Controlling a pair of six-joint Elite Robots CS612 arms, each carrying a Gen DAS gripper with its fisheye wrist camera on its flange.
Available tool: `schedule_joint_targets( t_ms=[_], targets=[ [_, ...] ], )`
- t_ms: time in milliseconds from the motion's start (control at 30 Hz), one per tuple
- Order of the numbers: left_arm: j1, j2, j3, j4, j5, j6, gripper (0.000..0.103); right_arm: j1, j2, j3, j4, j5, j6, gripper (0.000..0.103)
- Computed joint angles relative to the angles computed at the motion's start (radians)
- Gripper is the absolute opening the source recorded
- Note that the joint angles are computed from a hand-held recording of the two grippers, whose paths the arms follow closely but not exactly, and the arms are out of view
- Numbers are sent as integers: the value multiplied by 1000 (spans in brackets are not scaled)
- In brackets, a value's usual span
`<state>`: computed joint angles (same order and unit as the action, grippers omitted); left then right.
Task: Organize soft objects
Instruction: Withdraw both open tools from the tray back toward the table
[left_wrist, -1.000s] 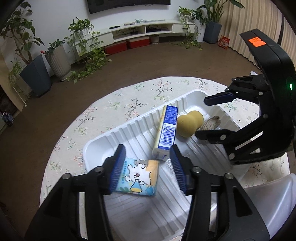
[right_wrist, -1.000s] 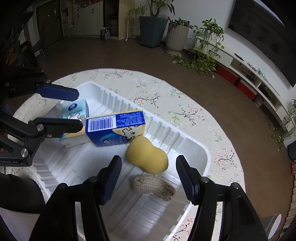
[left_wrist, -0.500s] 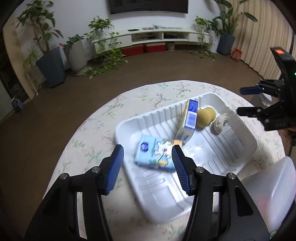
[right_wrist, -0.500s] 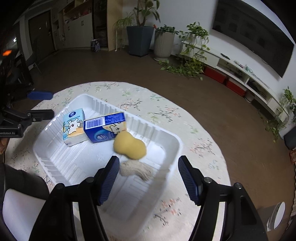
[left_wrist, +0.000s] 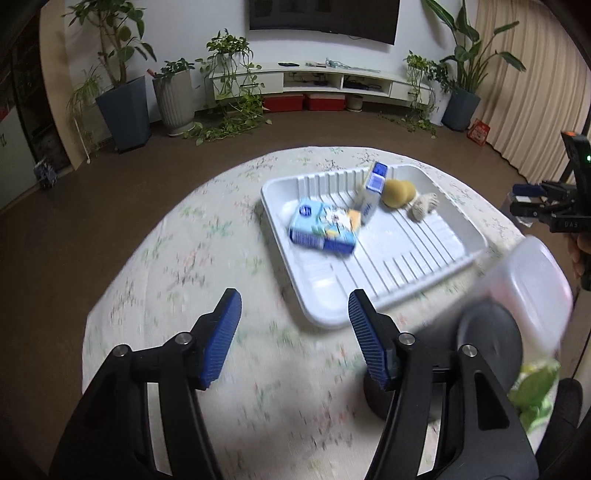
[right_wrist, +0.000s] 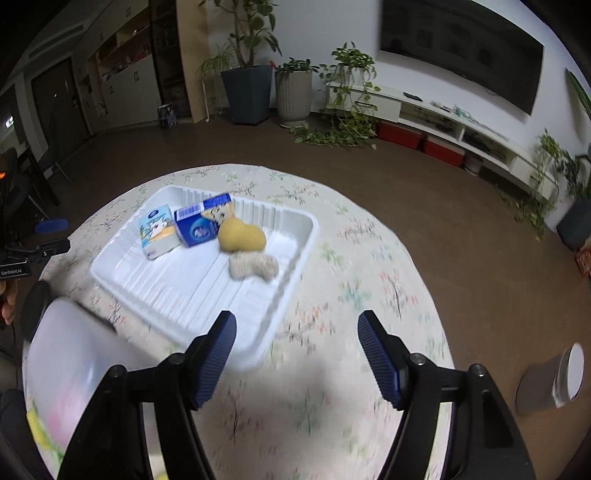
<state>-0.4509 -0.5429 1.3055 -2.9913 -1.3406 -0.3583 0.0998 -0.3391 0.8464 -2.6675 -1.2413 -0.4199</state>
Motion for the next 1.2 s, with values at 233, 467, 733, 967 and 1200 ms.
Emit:
schedule_joint_targets(
  t_ms=[233,467,733,967,1200],
  targets=[
    [-28,-50,128,-92,4,-62,59,-24,-100,228,-102,50,24,86],
    [-74,-96,245,-212,22,-83,86,-35,-181,420,-177,104,19,103],
    [-127,-129,344,-281,60,-165,103,-27,-244,581,-253,78,51,103],
    [-162,-143,416,-301,70,-272,103,-15,-280,707,-395,70,66,103],
    [-200,-141,453,-299,102,-281,103,2,-283,781,-480,62,70,103]
  ],
)
